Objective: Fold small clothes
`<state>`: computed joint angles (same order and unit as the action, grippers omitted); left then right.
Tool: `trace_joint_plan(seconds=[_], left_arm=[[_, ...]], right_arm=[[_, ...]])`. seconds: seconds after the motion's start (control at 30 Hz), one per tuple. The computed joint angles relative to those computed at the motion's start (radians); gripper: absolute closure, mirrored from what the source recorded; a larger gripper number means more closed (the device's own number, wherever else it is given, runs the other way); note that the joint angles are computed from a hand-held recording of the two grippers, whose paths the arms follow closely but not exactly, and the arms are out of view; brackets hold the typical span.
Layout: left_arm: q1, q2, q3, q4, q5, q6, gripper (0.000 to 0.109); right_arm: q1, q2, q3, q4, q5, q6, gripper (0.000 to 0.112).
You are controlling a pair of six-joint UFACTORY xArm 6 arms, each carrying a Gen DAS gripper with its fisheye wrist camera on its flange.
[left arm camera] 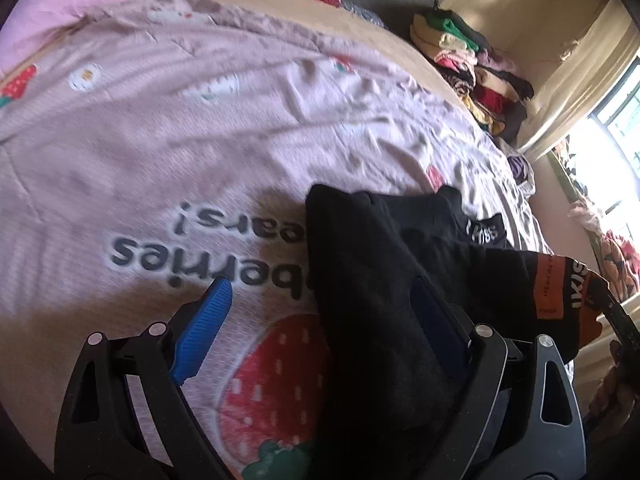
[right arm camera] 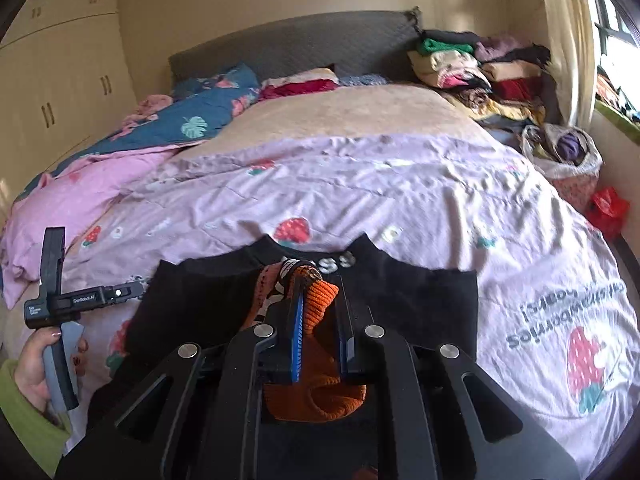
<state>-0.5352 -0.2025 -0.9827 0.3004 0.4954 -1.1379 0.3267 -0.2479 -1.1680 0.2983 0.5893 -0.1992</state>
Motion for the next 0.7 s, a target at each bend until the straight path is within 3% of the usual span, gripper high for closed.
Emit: trace_joint_plan(seconds=[0.07,0.23,0.3,0.4,0.5,0.7], left_arm=[[-0.007,0.014,-0.001,-0.008,-0.019,0.011,0.036],[-0.02,0.04,-0.006,-0.045,-0.044,0.058,0.095],[-0.025,0.037,-0.009,0.002,-0.039,0.033,0.105],[-0.031,0.03,-0.022,0.032,-0.026,0.029,0.105],[-0.04,0.043,-0.036,0.021,-0.014,0.05,0.105],[-0.049,0.059,-0.061,0.043,0.022,0.044,0.103]], right_arm=[[-0.004,0.0,0.013,-0.019,-0.005,0.014,0.101],[-0.011,-0.006,0.042,-0.042,-0.019,0.029,0.101],[-0.013,-0.008,0.051,-0.051,-0.026,0.035,0.102],[-0.022,-0.005,0.062,-0.124,-0.043,0.095,0.102],[-0.019,0.017,0.063,-0.305,-0.034,0.205,0.102],[-0.022,0.041,0.079,-0.366,-0.008,0.268,0.101]])
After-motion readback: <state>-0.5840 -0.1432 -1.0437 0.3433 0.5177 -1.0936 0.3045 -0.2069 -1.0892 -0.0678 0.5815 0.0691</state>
